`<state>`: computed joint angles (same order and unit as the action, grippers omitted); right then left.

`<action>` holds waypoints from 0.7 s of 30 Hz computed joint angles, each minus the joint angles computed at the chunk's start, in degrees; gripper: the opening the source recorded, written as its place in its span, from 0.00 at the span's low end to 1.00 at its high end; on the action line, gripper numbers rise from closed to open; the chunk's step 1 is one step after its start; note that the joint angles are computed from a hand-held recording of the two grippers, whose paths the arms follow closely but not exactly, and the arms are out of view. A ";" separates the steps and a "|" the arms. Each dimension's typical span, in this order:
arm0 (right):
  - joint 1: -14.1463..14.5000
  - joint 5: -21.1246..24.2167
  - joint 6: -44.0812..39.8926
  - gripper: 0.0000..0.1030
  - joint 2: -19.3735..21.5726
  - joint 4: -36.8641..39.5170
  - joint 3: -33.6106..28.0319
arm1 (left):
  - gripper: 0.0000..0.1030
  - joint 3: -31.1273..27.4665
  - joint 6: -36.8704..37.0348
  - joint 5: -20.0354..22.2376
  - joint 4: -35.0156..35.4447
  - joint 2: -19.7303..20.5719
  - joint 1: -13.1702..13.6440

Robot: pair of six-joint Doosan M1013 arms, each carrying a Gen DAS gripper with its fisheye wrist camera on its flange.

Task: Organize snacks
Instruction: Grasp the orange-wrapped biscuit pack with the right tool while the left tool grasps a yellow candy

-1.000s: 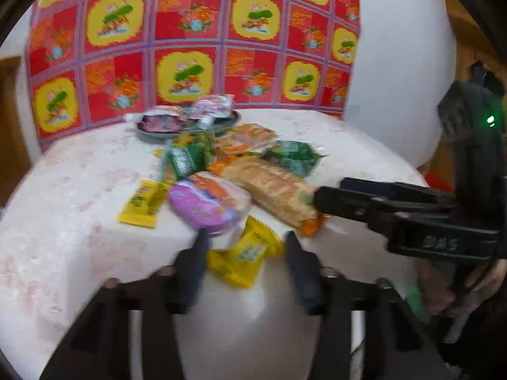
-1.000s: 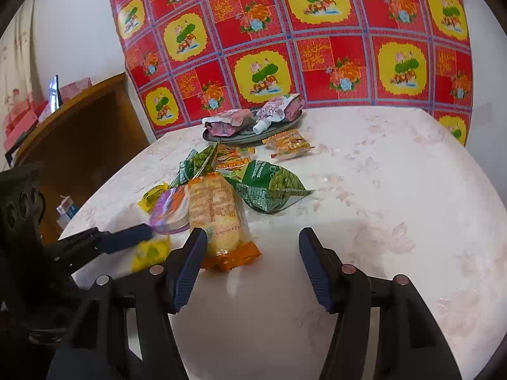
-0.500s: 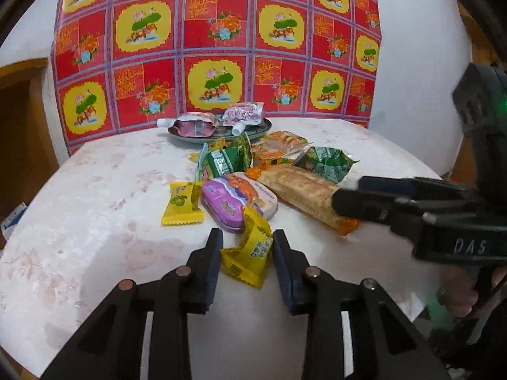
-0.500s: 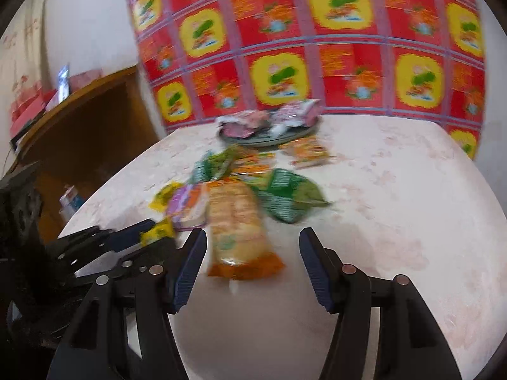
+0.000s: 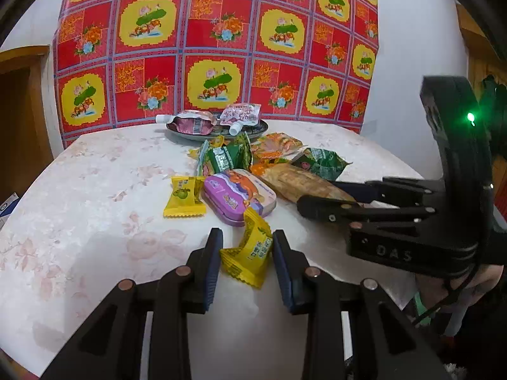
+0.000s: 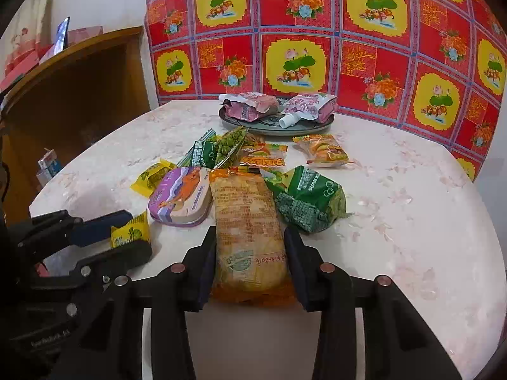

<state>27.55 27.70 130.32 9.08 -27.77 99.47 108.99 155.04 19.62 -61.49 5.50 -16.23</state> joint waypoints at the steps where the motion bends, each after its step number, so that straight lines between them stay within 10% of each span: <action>1: -0.08 -0.51 -0.23 0.40 -0.35 0.43 0.50 | 0.32 0.29 1.38 -0.69 -1.60 -0.13 -0.06; 12: 1.14 5.69 3.50 0.51 -0.56 -3.16 -0.32 | 0.32 0.83 3.87 -1.79 -3.48 -0.22 -0.10; 21: -0.31 -1.14 0.90 0.38 -2.54 1.94 1.95 | 0.32 -0.46 3.07 3.62 -3.60 -0.24 1.40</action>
